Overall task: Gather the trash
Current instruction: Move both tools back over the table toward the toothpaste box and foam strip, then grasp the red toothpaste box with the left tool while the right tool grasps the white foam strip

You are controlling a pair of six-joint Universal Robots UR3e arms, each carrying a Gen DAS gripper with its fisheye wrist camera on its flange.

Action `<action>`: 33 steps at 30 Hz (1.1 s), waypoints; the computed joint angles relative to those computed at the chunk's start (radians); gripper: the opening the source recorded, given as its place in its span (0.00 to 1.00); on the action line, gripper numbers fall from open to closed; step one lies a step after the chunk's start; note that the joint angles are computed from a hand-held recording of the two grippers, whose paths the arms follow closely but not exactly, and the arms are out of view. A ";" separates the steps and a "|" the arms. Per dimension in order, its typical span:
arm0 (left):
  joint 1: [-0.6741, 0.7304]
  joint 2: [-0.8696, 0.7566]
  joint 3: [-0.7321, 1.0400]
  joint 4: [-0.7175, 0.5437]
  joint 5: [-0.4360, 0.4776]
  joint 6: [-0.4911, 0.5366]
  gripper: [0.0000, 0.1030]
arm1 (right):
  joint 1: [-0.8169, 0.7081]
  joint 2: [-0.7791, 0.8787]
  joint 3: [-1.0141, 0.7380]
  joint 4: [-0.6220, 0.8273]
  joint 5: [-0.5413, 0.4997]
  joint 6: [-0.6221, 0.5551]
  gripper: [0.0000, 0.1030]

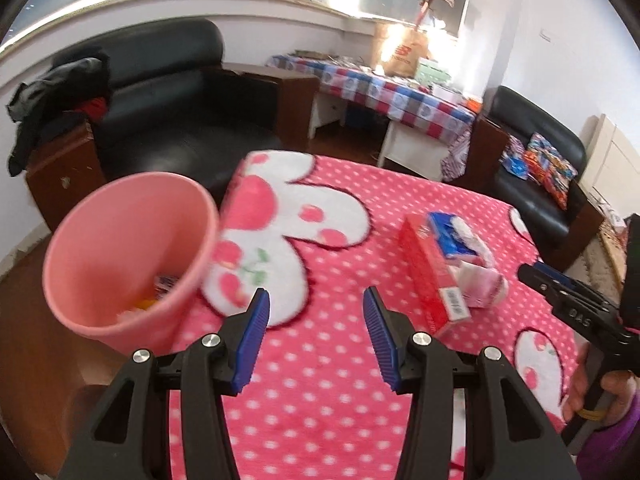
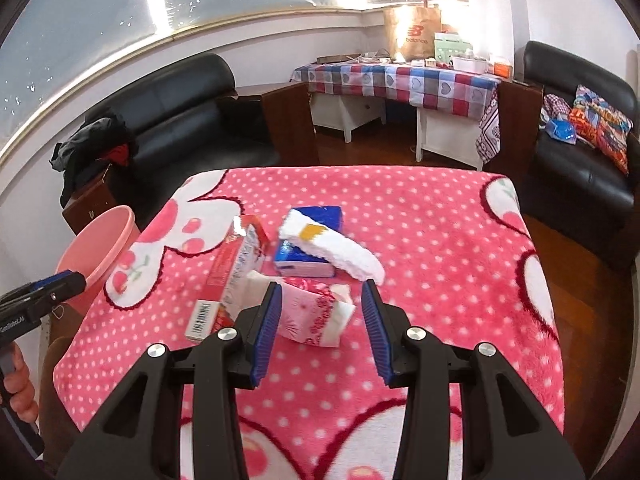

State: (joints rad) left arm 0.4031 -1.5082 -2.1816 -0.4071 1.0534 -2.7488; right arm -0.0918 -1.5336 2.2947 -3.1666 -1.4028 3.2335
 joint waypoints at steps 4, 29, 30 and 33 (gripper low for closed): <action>-0.083 -0.032 0.033 -0.008 0.022 -0.031 0.47 | -0.050 0.000 0.047 -0.028 0.048 -0.014 0.41; -0.484 -0.391 0.330 0.019 0.271 -0.212 0.43 | -0.274 -0.047 0.224 -0.101 0.281 -0.064 0.41; -0.484 -0.396 0.332 0.020 0.273 -0.214 0.40 | -0.273 -0.047 0.221 -0.099 0.279 -0.066 0.41; -0.477 -0.405 0.337 0.017 0.272 -0.221 0.26 | -0.273 -0.047 0.205 -0.086 0.280 -0.072 0.41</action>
